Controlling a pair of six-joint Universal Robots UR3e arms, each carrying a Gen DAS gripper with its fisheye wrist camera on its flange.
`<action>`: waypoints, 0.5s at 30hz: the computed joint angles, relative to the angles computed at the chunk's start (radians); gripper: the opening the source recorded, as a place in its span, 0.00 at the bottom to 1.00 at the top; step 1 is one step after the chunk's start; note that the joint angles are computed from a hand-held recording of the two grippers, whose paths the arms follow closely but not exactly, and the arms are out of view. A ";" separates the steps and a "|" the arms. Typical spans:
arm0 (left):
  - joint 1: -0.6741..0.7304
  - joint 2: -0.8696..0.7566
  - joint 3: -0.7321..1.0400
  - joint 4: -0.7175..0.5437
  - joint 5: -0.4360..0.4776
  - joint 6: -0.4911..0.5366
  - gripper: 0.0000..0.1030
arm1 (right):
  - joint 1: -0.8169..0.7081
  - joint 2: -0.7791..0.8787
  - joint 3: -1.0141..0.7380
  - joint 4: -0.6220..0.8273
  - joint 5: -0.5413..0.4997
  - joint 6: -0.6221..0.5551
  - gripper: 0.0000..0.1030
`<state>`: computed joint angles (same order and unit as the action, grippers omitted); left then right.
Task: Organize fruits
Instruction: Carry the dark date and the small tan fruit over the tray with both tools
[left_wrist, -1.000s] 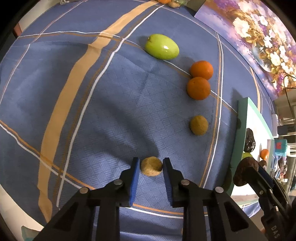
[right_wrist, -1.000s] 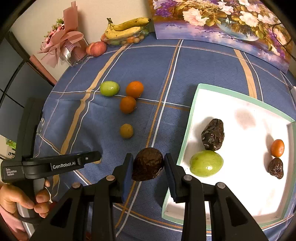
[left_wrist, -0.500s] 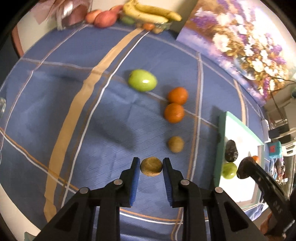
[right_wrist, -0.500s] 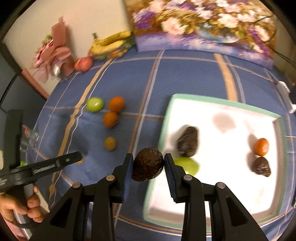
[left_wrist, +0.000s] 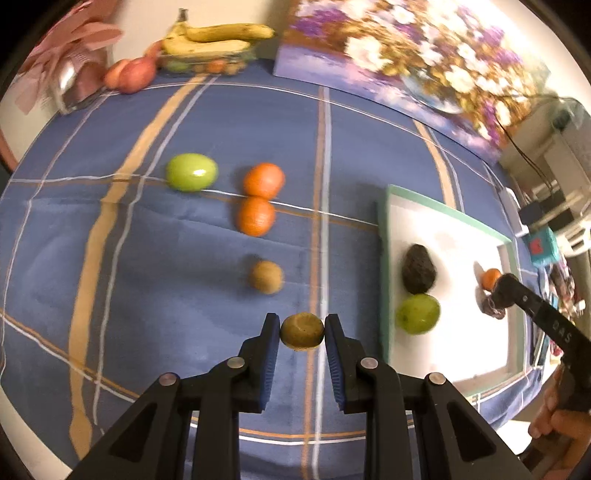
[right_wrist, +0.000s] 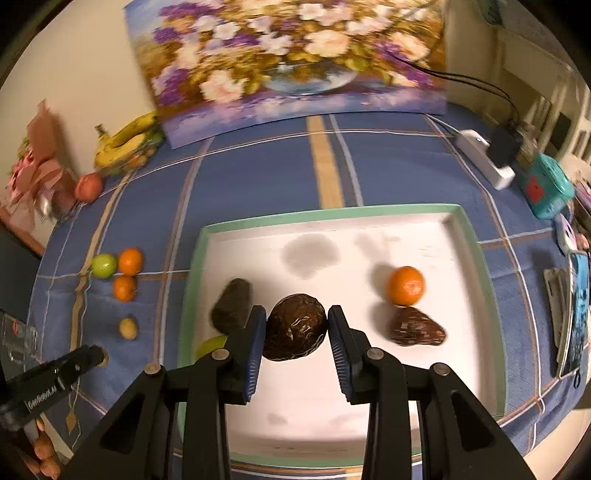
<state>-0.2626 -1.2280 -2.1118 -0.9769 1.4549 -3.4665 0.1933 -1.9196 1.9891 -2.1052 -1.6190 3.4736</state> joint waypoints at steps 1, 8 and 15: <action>-0.033 -0.028 0.015 0.019 0.012 -0.017 0.26 | -0.011 -0.012 0.008 0.004 0.000 -0.003 0.35; -0.184 -0.147 0.096 0.075 0.075 -0.060 0.26 | -0.112 -0.101 0.064 0.043 0.019 -0.045 0.35; -0.258 -0.240 0.152 0.123 0.049 -0.066 0.26 | -0.157 -0.128 0.097 0.059 0.026 -0.081 0.35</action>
